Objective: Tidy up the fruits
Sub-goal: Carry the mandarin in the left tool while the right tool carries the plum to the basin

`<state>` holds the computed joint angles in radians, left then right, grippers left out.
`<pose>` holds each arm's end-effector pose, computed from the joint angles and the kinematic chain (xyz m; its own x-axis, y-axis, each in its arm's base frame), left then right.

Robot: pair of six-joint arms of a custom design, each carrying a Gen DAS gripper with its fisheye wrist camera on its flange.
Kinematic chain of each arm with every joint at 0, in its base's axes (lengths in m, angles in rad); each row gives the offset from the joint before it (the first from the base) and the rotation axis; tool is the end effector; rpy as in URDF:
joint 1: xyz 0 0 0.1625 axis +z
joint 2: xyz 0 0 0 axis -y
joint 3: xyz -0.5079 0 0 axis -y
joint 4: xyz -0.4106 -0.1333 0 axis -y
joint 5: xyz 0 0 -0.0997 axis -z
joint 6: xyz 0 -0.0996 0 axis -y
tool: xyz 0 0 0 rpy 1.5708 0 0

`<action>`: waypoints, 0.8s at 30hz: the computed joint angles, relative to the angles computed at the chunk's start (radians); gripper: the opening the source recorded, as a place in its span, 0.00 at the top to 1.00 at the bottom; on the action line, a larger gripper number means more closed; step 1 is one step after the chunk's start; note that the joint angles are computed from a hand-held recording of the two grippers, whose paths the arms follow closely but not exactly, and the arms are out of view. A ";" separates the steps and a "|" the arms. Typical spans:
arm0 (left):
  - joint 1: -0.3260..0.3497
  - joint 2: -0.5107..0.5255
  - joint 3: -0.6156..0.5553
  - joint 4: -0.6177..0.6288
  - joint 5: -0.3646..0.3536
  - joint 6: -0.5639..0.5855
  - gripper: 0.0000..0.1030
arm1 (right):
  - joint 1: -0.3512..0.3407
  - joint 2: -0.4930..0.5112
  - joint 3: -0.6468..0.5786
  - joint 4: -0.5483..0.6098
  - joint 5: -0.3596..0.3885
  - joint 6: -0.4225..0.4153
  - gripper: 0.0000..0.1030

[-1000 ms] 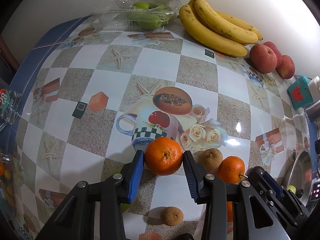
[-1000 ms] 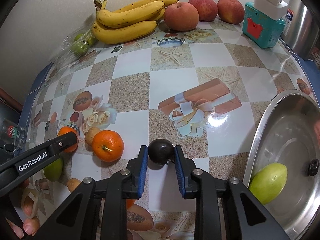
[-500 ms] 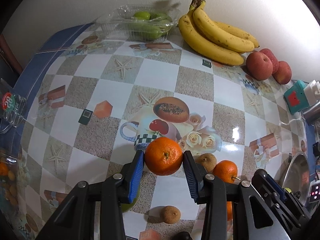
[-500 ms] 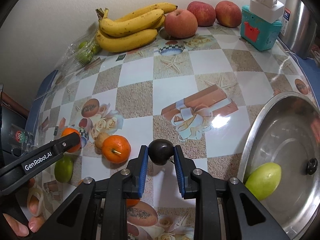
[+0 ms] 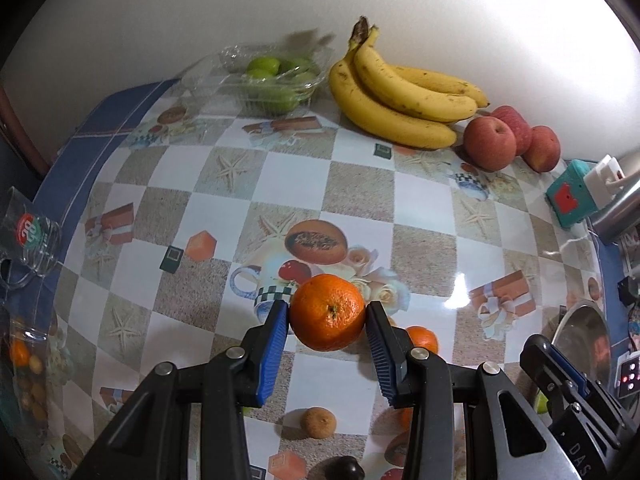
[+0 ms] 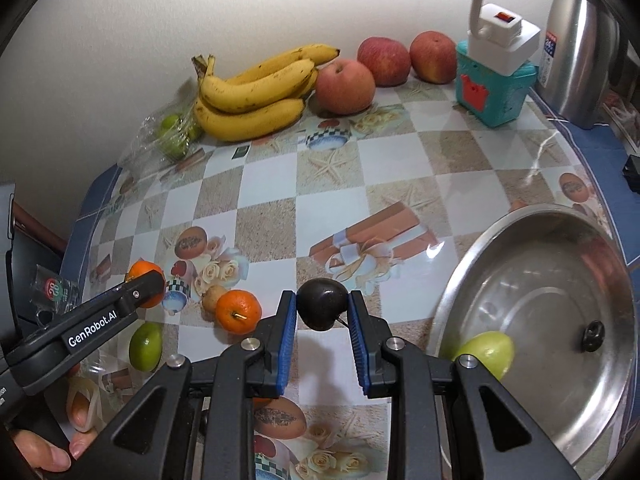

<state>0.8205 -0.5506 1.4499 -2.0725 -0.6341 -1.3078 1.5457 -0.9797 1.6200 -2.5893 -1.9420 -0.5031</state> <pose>-0.3602 -0.6996 0.0138 -0.6644 -0.4869 -0.5670 -0.0496 0.7857 -0.6166 0.0786 -0.7414 0.2895 -0.8245 -0.3101 0.4734 -0.4271 0.8898 -0.1610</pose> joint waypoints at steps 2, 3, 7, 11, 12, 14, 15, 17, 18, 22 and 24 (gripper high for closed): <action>-0.006 0.006 -0.011 0.004 0.006 0.010 0.59 | -0.002 -0.005 -0.003 -0.001 0.001 0.003 0.74; -0.007 0.009 -0.016 0.007 0.007 0.013 0.59 | -0.003 -0.007 -0.005 0.001 0.001 0.005 0.74; -0.016 0.023 -0.038 0.000 0.015 0.048 0.59 | -0.009 -0.015 -0.014 -0.001 -0.007 0.016 0.74; -0.024 0.041 -0.065 -0.006 0.017 0.081 0.59 | -0.020 -0.026 -0.026 0.005 -0.009 0.034 0.74; -0.026 0.044 -0.068 -0.007 0.018 0.088 0.59 | -0.022 -0.028 -0.029 0.005 -0.011 0.037 0.74; -0.030 0.054 -0.081 -0.015 0.017 0.111 0.59 | -0.028 -0.032 -0.035 0.003 -0.015 0.047 0.74; -0.032 0.061 -0.089 -0.023 0.016 0.126 0.59 | -0.031 -0.034 -0.037 0.003 -0.016 0.051 0.74; -0.036 0.072 -0.104 -0.028 0.014 0.148 0.59 | -0.037 -0.038 -0.043 0.003 -0.021 0.060 0.74; -0.038 0.079 -0.113 -0.028 0.013 0.158 0.59 | -0.039 -0.040 -0.046 0.002 -0.024 0.065 0.74; -0.045 0.104 -0.145 -0.041 0.007 0.209 0.59 | -0.052 -0.047 -0.058 -0.002 -0.031 0.083 0.74; -0.049 0.116 -0.160 -0.051 0.003 0.235 0.59 | -0.059 -0.051 -0.064 -0.006 -0.037 0.092 0.74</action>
